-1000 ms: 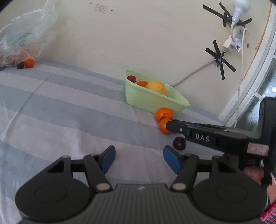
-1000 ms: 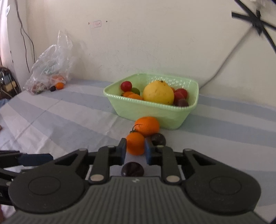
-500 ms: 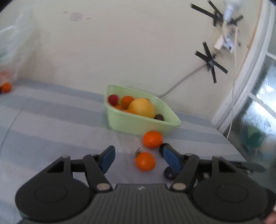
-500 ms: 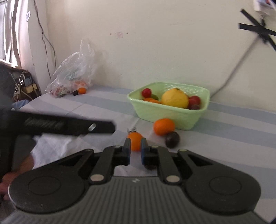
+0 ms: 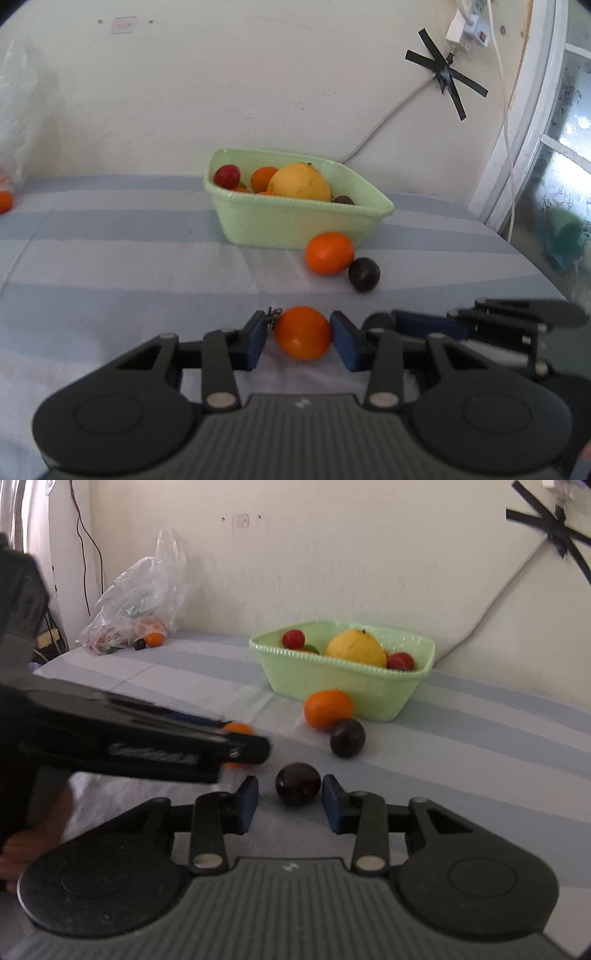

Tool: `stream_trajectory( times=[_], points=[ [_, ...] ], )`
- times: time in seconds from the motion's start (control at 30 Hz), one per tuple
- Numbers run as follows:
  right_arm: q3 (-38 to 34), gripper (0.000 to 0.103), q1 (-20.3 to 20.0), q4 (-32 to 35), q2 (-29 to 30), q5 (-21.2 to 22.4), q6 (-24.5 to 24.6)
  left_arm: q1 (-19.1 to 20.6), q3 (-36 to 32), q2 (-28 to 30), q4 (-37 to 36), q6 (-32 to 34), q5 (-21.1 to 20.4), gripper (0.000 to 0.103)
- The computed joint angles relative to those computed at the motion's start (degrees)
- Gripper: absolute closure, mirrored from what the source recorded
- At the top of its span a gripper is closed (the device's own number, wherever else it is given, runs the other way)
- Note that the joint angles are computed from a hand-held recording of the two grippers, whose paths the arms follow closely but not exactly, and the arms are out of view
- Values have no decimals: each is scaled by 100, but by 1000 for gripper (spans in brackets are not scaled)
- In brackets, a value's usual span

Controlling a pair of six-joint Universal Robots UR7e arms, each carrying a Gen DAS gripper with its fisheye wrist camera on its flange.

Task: Organize fruits
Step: 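Grasp a dark plum with the right gripper while the left grasps a tangerine, then carry the plum and tangerine into the basket and open both grippers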

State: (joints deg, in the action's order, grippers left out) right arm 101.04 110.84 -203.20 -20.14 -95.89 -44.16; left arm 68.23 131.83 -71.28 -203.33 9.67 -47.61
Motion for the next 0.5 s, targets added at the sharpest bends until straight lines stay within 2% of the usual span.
stream_trajectory(
  times=[0.1,0.27,0.37,0.5],
  points=[
    [226,75,-28,-13,-147,122,-3,-83,313,-254,23,-218,-110,65],
    [957,75,-121,-496,-452,296,-151,-430,899,-529,-182,-309,-131,65],
    [1375,75,-207,-750,-652,399,-325,-638,1119,-574,-258,-214,-72,64],
    [1615,75,-218,-1072,-647,279,-551,-839,1258,-388,-445,-6,164,64]
  ],
)
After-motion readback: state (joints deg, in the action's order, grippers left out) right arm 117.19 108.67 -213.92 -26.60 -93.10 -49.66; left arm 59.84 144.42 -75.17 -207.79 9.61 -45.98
